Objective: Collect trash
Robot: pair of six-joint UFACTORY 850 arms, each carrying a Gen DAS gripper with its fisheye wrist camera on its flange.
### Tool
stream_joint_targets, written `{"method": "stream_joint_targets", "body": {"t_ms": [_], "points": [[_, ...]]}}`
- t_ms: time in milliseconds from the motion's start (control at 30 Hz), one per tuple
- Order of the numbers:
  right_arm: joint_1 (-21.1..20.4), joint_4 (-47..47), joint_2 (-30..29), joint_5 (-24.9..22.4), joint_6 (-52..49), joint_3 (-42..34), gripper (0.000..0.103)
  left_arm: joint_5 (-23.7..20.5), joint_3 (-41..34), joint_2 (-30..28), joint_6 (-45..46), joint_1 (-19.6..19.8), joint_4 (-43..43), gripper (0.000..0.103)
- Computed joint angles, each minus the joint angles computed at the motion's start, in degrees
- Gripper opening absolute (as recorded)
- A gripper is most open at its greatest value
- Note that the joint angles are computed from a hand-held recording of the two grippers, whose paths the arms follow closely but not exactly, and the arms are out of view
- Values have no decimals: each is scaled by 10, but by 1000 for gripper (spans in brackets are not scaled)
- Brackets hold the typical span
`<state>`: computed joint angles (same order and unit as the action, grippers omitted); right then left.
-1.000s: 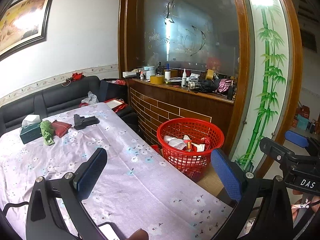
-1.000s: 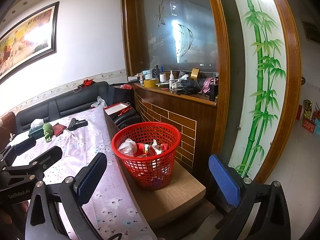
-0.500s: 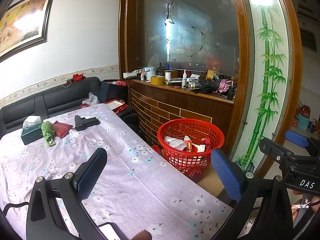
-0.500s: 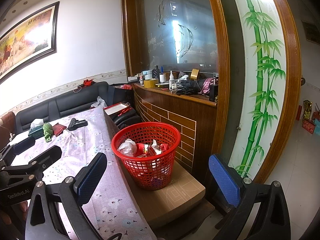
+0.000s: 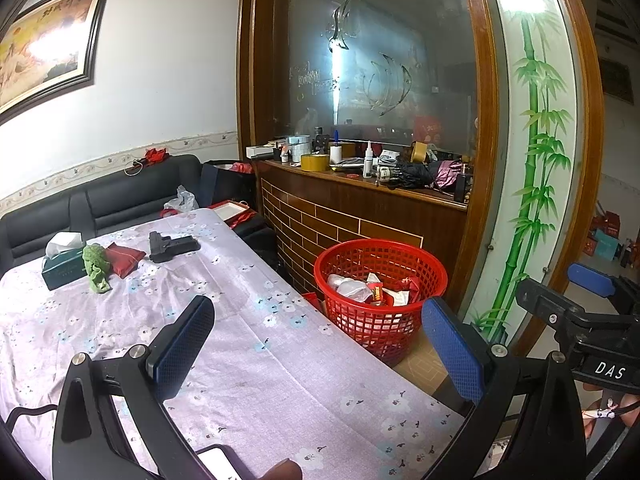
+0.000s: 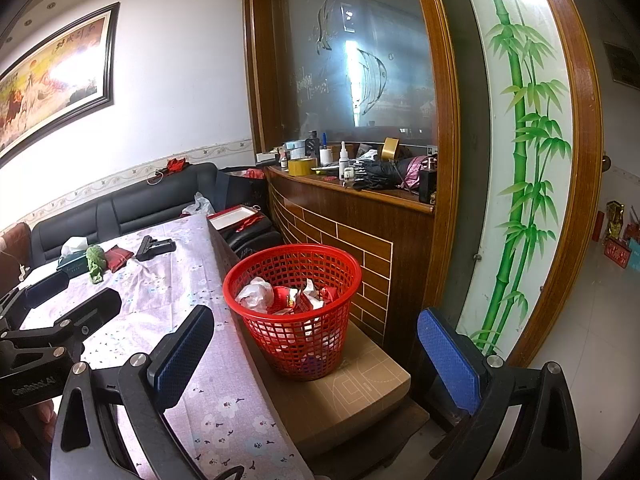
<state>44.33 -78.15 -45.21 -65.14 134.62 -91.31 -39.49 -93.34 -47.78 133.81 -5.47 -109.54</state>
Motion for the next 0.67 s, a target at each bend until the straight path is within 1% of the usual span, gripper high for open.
{"method": "stream_joint_targets", "body": {"t_ms": [667], "points": [[-6, -1, -3, 8, -8, -5, 103, -5, -8, -3, -7, 4, 8, 103]]}}
